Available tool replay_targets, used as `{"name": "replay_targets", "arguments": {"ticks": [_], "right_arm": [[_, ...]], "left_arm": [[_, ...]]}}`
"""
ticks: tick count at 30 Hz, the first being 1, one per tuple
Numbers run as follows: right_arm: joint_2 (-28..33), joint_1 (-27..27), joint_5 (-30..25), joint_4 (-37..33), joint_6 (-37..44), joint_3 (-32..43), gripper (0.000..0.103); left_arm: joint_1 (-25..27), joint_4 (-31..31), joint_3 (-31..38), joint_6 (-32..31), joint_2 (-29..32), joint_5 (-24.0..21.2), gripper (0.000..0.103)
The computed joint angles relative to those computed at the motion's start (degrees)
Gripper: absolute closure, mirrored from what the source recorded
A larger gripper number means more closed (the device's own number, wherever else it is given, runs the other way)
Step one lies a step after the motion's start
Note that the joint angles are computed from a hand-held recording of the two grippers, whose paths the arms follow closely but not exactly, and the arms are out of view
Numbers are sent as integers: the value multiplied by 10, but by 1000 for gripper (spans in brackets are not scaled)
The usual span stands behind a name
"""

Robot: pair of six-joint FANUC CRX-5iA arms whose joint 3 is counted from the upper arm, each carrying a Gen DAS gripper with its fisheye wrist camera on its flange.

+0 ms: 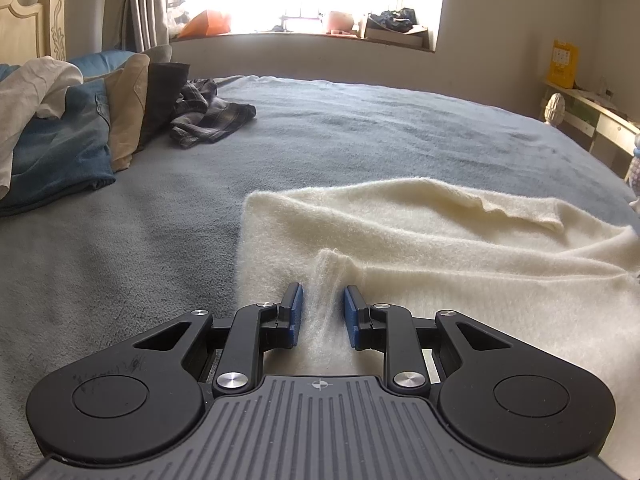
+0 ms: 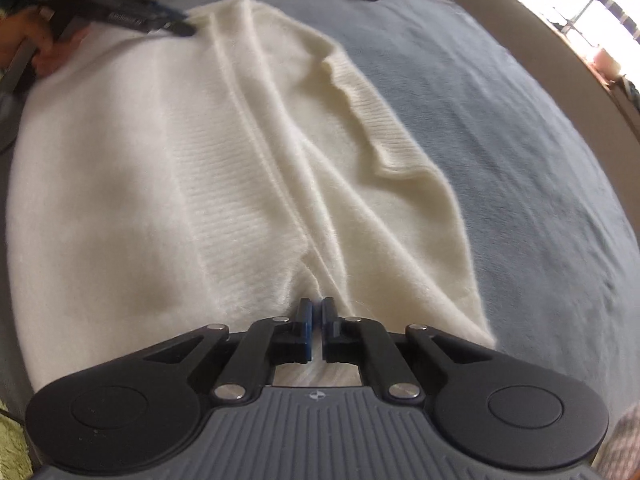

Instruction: Fold clothes

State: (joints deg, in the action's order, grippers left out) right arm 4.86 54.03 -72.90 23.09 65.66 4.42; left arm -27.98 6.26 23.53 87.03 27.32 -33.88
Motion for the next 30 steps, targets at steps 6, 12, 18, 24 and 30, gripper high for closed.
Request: {"name": "replay_targets", "arguments": {"ticks": [6,12,18,24,30], "right_arm": [[-46,-3,25,23,-172,-58,101],[-108,-59,122,-23,-414,-114,91],[-235,-89,263,-14,-719,-251,85],[-230,-85,277,-76,-679,-243,61],[-216,-68,287,-57,-655,-245,67]], "left_arm": [[2,10,-5,-6,0,5,79],[3,14,-5,-10,0,3,79],[3,16,-4,-11,0,2,79],[7,39,-13,-25,-1,8,79],[27,156,-36,-96,2,3,79]]}}
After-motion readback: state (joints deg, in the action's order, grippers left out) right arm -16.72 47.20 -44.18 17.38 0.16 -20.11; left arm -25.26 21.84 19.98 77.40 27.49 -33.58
